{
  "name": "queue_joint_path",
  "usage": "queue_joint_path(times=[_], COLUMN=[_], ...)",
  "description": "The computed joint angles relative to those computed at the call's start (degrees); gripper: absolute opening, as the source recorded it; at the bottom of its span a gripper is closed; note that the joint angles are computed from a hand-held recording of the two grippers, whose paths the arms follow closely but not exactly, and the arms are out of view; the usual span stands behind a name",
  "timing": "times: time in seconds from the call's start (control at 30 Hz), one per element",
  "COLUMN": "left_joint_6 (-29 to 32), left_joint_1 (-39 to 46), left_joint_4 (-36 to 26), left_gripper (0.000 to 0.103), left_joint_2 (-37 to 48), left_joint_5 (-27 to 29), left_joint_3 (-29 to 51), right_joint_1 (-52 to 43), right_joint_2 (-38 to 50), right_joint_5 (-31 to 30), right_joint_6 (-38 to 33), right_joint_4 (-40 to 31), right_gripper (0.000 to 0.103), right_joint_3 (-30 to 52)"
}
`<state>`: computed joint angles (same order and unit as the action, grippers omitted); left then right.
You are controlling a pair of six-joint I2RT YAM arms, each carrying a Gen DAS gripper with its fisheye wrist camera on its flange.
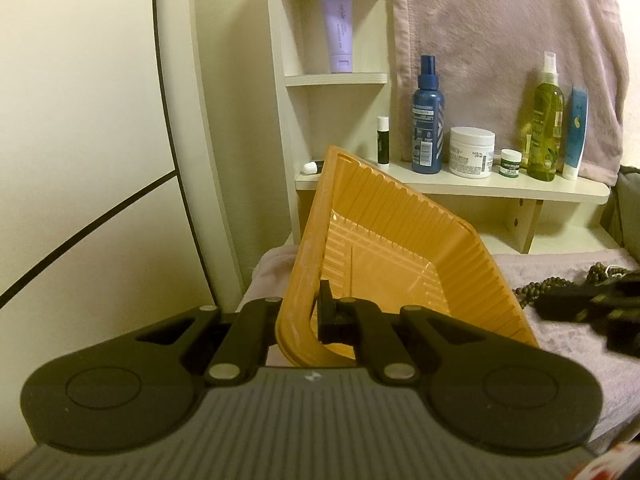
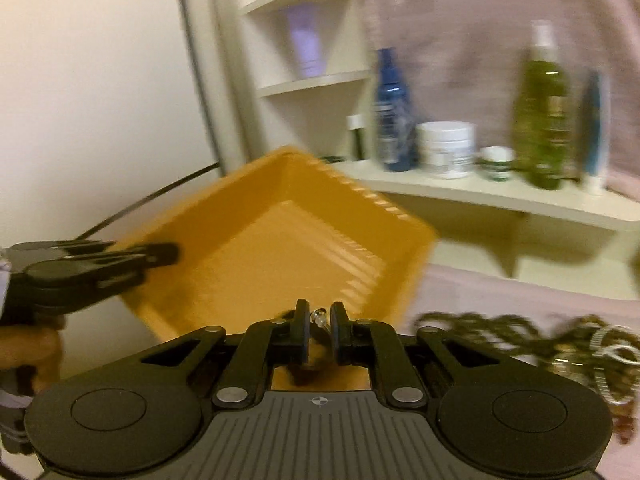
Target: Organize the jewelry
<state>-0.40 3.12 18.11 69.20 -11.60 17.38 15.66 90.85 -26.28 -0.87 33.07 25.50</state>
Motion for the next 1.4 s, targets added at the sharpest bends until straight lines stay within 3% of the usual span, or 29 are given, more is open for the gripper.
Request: queue_joint_path(times=[0.27,0.3,0.4,0.43,0.7,0.97,1.13,1.4], left_joint_6=[-0.53,-0.74,-0.76,-0.72,-0.83,-0.74,-0.77,-0.61], left_joint_1=[0.29,0.0,0.09,0.14,0.47,0.18,-0.18,-0.1], left_joint_4=[0.3,-0.02,-0.09,-0.16,0.14,-0.35,-0.66,-0.94], left_gripper=[0.005,0.005,0.005,0.005,0.005,0.005,0.005,0.005], left_joint_2=[0.29,-0.01,-0.1,-0.19,-0.02,-0.24,-0.41,-0.37], left_joint_5=[0.2,-0.13,-0.05,0.03,0.48,0.06,-0.42,-0.46], left_joint_3=[-0.09,-0.11,-0.16,-0.18,-0.28,-0.1,-0.01,0.16], right_joint_1=[3.07,2.85,1.64,0.98,-9.27,-26.98,-31.55,-30.3], right_joint_2=[4.48,4.69,4.38,3.6,-2.79,3.86,9.02,15.28], right_joint_5=[-1.38,-2.28,-2.46,-2.17,5.85,8.64,8.98,10.77], right_joint_6=[-0.32,-0.31,0.06,0.16,-1.43,-4.33,-8.0,-11.04], right_joint_4=[0.13,0.2,1.24,2.04,6.13,11.38,12.04,12.57], right_gripper=[0.011,0.014,0.043,0.044,0.044,0.044,0.021,0.017], right_joint_3=[1.91,1.79,0.93,0.01,-8.4,-10.55,-8.0,-4.29])
